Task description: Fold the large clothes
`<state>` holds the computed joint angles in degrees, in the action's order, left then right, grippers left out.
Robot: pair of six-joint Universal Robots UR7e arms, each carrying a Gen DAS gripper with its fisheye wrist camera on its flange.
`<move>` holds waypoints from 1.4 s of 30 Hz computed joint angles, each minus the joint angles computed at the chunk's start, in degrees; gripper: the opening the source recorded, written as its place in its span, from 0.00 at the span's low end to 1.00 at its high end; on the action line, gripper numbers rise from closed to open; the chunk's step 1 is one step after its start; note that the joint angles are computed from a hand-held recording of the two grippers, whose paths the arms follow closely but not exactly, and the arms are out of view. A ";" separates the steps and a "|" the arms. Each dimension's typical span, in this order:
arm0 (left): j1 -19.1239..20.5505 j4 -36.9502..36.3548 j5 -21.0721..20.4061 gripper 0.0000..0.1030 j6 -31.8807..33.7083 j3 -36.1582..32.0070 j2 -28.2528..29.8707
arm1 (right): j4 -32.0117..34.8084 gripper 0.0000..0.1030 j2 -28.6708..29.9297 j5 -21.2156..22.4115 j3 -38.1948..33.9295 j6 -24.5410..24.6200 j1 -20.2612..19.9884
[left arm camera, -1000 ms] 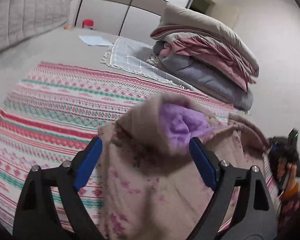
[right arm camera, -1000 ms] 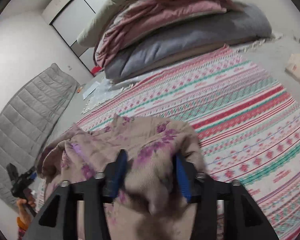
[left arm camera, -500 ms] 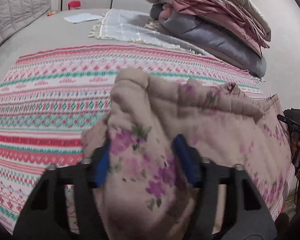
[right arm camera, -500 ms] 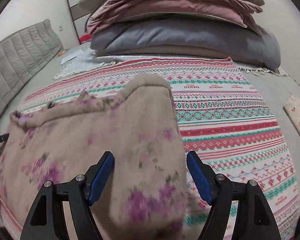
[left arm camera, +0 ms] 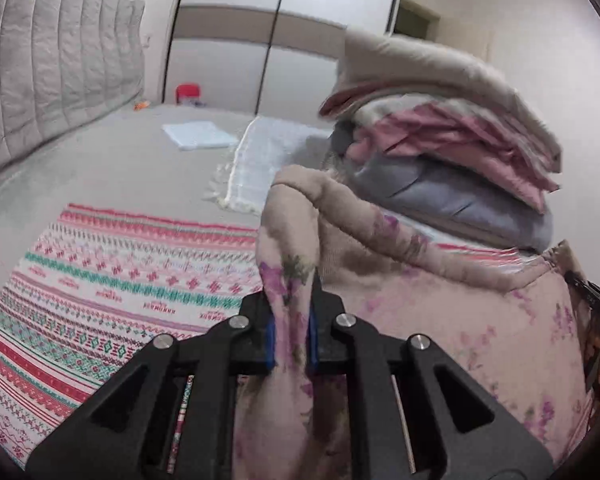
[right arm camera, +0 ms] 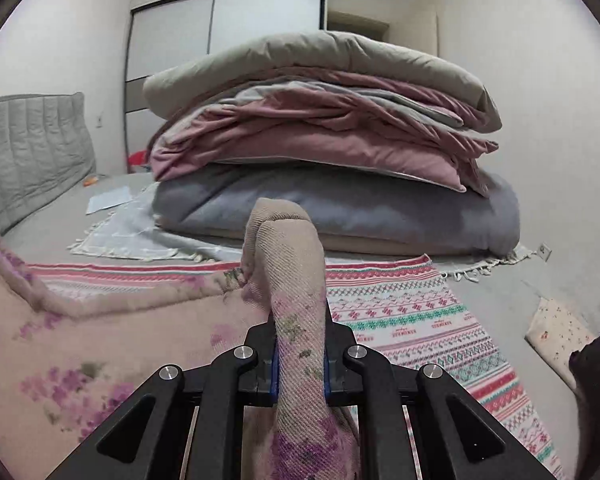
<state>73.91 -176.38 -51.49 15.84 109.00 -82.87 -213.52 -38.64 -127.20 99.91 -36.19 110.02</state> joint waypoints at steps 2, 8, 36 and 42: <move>2.19 3.74 2.52 0.13 -2.05 -2.38 3.48 | 4.31 0.13 1.96 -1.73 -3.28 1.13 -1.02; 6.16 17.81 8.22 0.17 -11.60 -7.15 9.02 | 22.92 0.16 9.87 -13.35 -12.41 6.92 -3.97; 7.40 27.18 8.02 0.60 -18.99 -7.63 4.22 | 34.38 0.58 4.09 -9.44 -11.05 19.58 -5.21; 2.20 20.46 9.97 0.86 -18.42 2.06 -4.61 | 27.10 0.59 -3.35 -7.41 -2.43 20.28 -6.36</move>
<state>76.11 -155.92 -41.53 -2.58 111.06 -87.47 -186.41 -41.99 -134.61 97.48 -15.92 103.67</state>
